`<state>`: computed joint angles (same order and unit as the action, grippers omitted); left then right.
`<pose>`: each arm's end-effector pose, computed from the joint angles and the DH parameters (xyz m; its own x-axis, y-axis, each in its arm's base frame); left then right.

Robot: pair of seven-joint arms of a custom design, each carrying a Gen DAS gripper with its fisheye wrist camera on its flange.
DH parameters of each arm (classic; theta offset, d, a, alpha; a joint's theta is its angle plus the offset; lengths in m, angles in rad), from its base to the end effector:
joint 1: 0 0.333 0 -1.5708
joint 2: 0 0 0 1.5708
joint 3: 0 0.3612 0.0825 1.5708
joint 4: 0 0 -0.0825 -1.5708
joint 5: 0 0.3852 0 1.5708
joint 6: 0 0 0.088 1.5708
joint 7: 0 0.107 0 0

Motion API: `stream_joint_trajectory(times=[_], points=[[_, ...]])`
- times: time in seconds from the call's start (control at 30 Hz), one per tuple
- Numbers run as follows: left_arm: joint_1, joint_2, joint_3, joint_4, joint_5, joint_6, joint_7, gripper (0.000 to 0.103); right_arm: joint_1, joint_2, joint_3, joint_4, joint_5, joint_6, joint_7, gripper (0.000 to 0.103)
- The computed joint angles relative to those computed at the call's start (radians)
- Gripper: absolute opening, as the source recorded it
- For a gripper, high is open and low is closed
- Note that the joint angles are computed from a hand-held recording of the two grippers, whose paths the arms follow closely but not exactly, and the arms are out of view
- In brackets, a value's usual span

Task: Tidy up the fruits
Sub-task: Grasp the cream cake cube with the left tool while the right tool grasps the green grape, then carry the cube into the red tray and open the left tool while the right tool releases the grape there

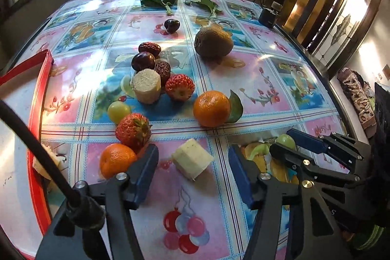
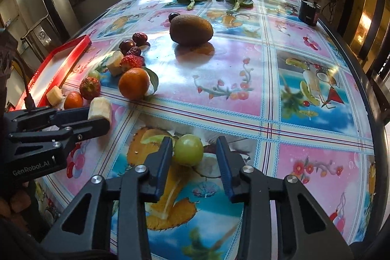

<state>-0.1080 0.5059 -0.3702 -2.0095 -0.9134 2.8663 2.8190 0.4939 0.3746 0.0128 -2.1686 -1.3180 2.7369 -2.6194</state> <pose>0.5979 -0.2403 0.2741 -0.7421 -0.6463 0.1778 -0.6182 0.5573 -0.5543 0.4864 0.3127 0.2629 -0.3482 -0.9315 -0.1054 -0.7483 0.3439 -0.5673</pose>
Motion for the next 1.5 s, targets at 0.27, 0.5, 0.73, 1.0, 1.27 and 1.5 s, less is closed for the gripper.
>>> stream_joint_trajectory(times=[0.27, 0.5, 0.73, 1.0, 1.27, 1.5], points=[[0.018, 0.036, -0.023, 0.028, 0.014, -0.020, 0.038, 0.037, 0.008, 0.006, 0.002, 0.008, 0.021, -0.021, -0.031, 0.024], [0.063, -0.024, -0.040, -0.020, -0.094, -0.073, 0.150, 0.037, 0.010, -0.030, -0.006, -0.031, -0.117, 0.024, 0.163, 0.024], [0.067, -0.111, 0.002, -0.092, -0.227, -0.083, 0.241, 0.036, 0.003, -0.069, 0.036, -0.043, -0.166, 0.005, 0.219, 0.024], [0.071, -0.168, 0.072, -0.114, -0.362, -0.055, 0.317, 0.036, 0.009, -0.043, 0.049, 0.036, -0.215, 0.047, 0.224, 0.024], [0.095, -0.155, 0.114, -0.082, -0.399, -0.001, 0.319, 0.036, 0.020, 0.060, 0.051, 0.237, -0.343, 0.161, 0.257, 0.024], [0.132, -0.137, 0.121, -0.058, -0.399, 0.005, 0.302, 0.036, 0.058, 0.157, 0.022, 0.381, -0.166, 0.211, 0.009, 0.025]])
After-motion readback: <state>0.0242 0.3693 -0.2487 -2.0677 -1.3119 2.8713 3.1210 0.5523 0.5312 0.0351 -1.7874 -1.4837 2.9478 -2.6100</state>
